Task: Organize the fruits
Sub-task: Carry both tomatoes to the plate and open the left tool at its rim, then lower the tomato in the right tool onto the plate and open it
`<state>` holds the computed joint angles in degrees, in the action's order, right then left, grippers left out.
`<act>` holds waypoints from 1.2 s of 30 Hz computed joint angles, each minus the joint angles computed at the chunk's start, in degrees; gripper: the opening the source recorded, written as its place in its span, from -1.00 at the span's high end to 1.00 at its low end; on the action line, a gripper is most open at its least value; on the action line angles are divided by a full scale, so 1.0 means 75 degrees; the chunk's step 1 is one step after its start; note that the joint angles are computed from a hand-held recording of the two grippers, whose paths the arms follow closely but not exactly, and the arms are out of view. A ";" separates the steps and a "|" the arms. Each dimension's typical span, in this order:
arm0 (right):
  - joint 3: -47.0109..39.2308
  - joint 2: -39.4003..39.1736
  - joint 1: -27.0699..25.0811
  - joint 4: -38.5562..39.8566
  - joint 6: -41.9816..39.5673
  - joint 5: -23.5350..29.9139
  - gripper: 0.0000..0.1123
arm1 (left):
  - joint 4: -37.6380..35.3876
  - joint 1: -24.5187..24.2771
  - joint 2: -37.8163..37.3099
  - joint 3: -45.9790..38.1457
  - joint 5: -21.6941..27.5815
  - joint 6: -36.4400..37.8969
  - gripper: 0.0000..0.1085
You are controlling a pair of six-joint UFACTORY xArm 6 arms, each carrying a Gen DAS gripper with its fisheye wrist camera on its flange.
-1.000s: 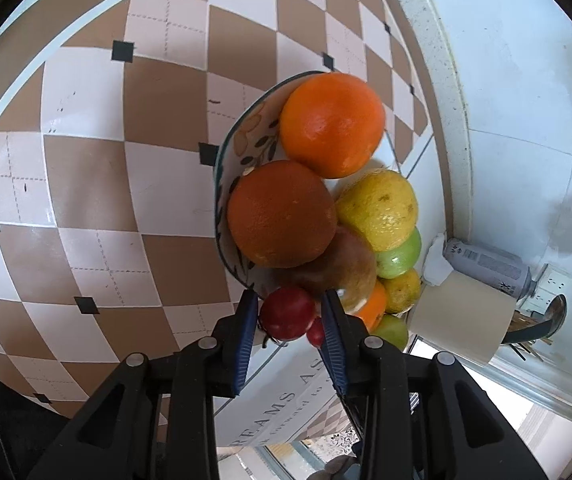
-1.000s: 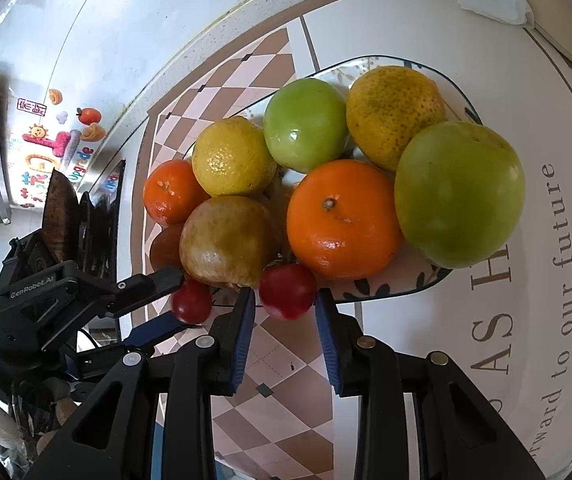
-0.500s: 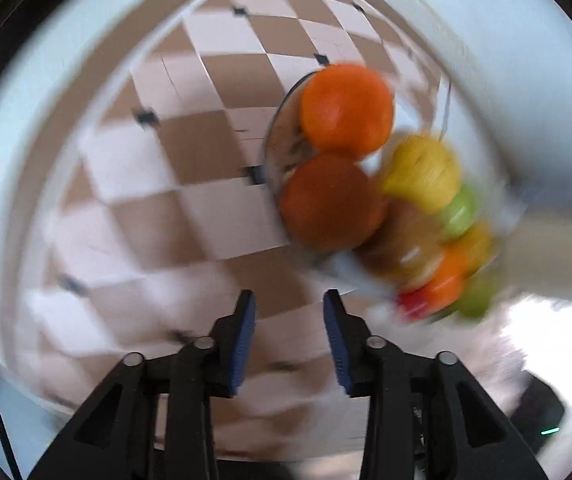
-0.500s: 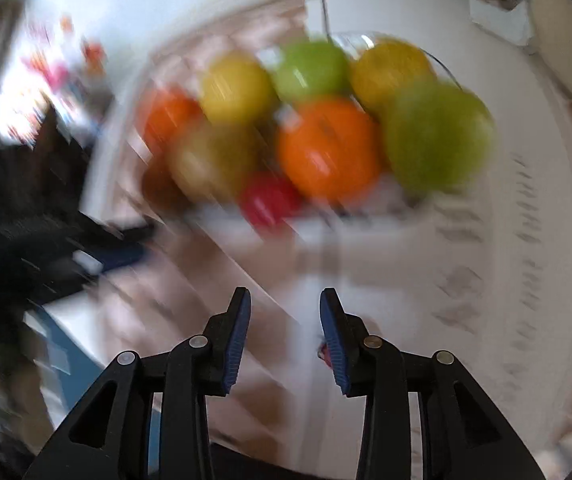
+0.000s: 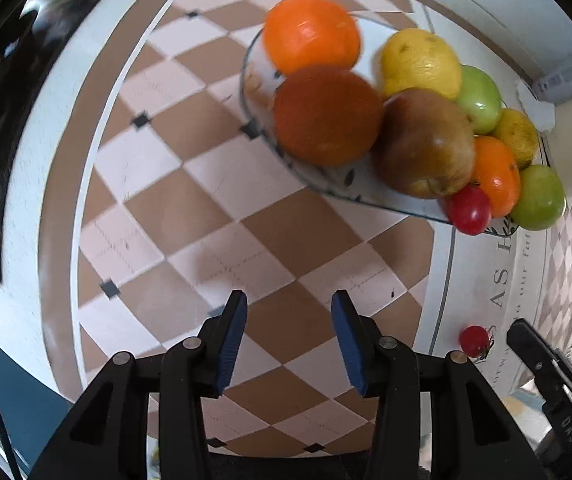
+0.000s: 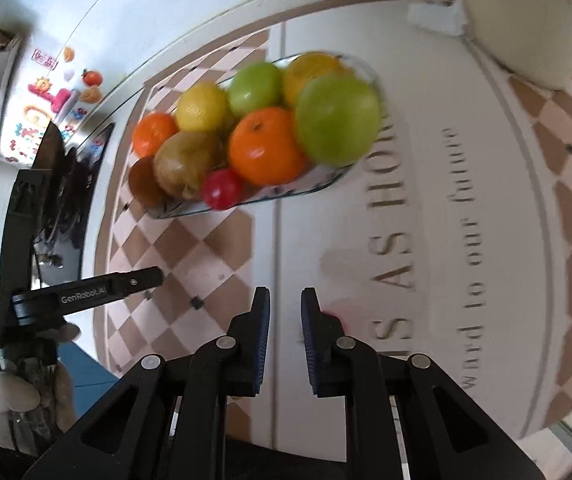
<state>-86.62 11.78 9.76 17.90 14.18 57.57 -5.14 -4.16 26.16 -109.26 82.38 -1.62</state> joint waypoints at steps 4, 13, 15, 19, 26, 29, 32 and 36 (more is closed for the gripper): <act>-0.0024 0.0153 -0.0094 -0.0082 -0.0022 0.0607 0.68 | 0.0220 -0.0202 -0.0009 0.0009 -0.0146 0.0080 -0.51; -0.0233 0.0383 0.0125 -0.0146 -0.0308 0.0754 0.67 | 0.0662 -0.0555 0.0078 -0.0236 -0.0345 0.0117 -0.71; -0.0301 0.0410 0.0027 0.0121 -0.0348 0.0934 0.67 | 0.0726 -0.0614 0.0343 -0.0654 -0.0243 0.0028 -0.71; -0.0269 0.0443 -0.0110 0.0841 -0.0210 0.0978 0.64 | 0.0774 -0.0570 0.0292 -0.0599 -0.0338 0.0071 -0.71; -0.0333 0.0488 0.0034 0.0765 -0.0353 0.1143 0.01 | 0.0760 -0.0449 -0.0041 -0.0251 -0.0453 0.0210 -0.71; -0.0417 0.0598 0.0141 0.0536 -0.0297 0.1154 0.06 | 0.0768 -0.0424 -0.0067 -0.0259 -0.0447 0.0250 -0.71; -0.0491 0.0647 0.0240 0.0144 -0.0326 0.1265 0.40 | 0.0802 -0.0417 -0.0153 -0.0156 -0.0519 0.0263 -0.71; -0.0381 0.0553 0.0288 0.0111 -0.0390 0.1148 0.45 | 0.0860 -0.0404 -0.0210 -0.0065 -0.0640 0.0234 -0.71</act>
<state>-89.47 15.93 11.92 18.73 11.26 66.17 1.31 -7.19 24.58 -109.75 77.58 0.13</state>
